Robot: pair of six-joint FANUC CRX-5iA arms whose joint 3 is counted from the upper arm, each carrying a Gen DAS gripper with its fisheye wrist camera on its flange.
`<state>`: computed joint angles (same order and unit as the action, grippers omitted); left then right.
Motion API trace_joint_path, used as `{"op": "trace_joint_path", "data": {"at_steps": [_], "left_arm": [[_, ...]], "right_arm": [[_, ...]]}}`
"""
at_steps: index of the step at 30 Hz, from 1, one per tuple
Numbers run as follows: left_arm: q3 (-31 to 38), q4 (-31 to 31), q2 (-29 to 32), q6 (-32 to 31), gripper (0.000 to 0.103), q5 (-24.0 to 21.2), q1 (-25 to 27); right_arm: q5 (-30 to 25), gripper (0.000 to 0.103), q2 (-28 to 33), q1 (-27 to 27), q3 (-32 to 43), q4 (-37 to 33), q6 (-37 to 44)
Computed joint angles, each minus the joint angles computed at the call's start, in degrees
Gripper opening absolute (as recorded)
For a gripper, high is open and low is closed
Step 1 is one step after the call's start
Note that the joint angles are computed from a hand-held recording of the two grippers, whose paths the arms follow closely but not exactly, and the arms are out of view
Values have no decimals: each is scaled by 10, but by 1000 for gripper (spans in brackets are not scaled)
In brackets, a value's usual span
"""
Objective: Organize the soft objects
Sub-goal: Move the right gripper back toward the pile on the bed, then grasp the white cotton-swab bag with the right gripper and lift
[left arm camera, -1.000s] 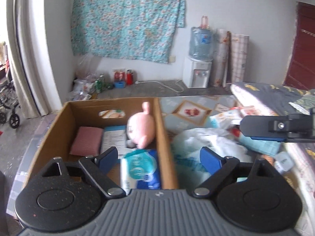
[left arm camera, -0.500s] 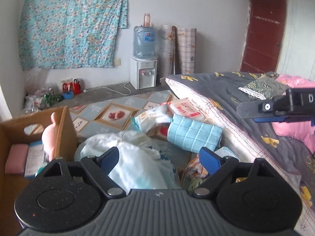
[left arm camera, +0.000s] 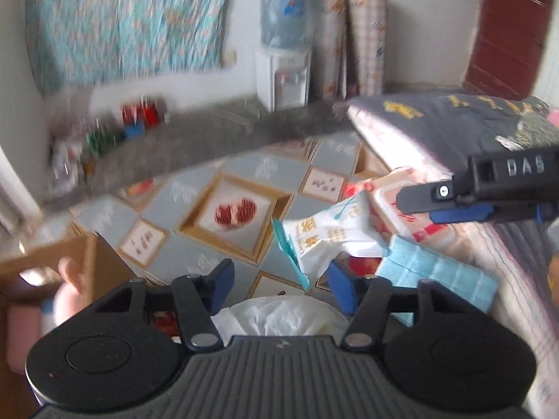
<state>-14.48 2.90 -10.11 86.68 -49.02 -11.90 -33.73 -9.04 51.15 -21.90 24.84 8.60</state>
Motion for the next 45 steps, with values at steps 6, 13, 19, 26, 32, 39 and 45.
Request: {"op": "trace_joint_path", "data": {"at_steps": [6,13,19,26,32,39,45], "left_arm": [[48,118,116,-9,53,-60,60],[92,149,194,16,43,-91,64],[93,187,225,32,36,-90,77],[90,217,241,47,31,-80,81],[85,226,237,60,3,-73,84],[67,253,208,38,0,-59,83],[46,271,167,26,0,-58,86]], "right_arm": [[-7,51,91,-53,79,-117,134],[-10,46,140,-87,123,-197,210],[-14,37,160,-105,139,-242,241],[-3,23,166,-109,134,-255,250],[24,17,156,-104,117,-240,229],[40,14,142,-90,111,-209,204],[40,13,106,-65,88,-152,149]]}}
